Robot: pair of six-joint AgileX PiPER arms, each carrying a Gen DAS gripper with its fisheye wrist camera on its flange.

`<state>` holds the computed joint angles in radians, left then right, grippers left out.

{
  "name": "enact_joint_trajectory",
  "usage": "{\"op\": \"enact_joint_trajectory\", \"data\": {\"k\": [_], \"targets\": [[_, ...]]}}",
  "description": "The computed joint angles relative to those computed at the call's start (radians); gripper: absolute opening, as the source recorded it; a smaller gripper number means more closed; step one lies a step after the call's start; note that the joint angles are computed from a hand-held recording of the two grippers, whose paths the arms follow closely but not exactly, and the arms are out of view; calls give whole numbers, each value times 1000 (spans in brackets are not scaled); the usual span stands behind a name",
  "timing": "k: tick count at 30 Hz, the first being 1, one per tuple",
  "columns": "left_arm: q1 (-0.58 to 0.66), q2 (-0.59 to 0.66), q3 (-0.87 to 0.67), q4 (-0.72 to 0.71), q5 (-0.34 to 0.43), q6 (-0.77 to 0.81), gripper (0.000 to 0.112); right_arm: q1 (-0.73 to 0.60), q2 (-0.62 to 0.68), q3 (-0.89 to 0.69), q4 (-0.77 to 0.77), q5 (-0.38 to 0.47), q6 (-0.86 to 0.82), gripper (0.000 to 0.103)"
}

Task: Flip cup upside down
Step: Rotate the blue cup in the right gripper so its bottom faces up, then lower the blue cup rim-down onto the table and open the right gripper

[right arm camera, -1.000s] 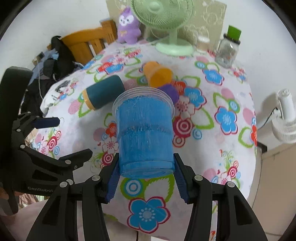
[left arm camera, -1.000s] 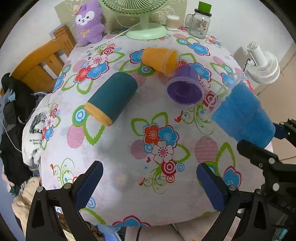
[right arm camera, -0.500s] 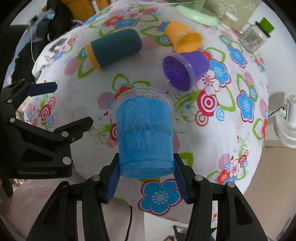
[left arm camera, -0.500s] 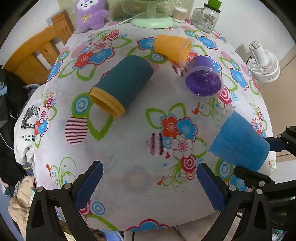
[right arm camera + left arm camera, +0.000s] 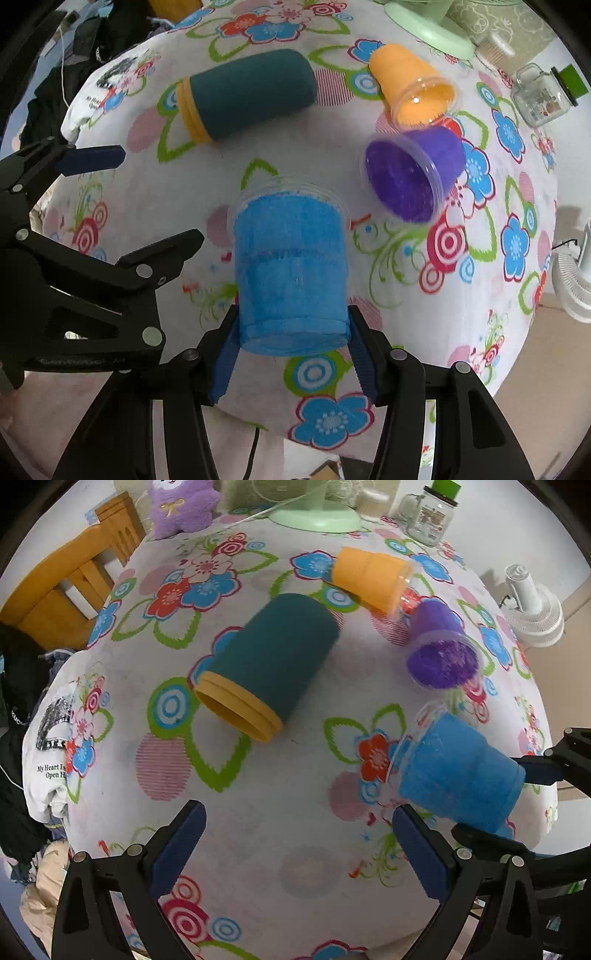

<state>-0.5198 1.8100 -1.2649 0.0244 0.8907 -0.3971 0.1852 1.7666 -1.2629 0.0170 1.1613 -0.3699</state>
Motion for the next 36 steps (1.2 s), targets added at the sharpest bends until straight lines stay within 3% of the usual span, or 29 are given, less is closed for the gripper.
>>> {"op": "enact_joint_trajectory", "data": {"k": [3,5,7,19,22,28,36], "targets": [[26,8,-22,4,11,10,102,0,13,-29,15,-19,-1,60],[37,10,-38,17,23,6,102,-6,12,-35,21,-57,0,72],[45,6,-49,34,32,-8,102,-22,-17,-20,43,-113,-11,77],[-2,-72,-91,133,103,-145,102,-128,-186,78,171,-235,-47,78],[-26,-96,-108,147,123,-180,102,-157,-238,100,184,-247,-44,78],[-82,-133,-156,193,175,-251,103,-223,-348,133,206,-266,-28,90],[-156,-187,-185,257,237,-359,103,-312,-447,141,258,-242,-45,91]]}}
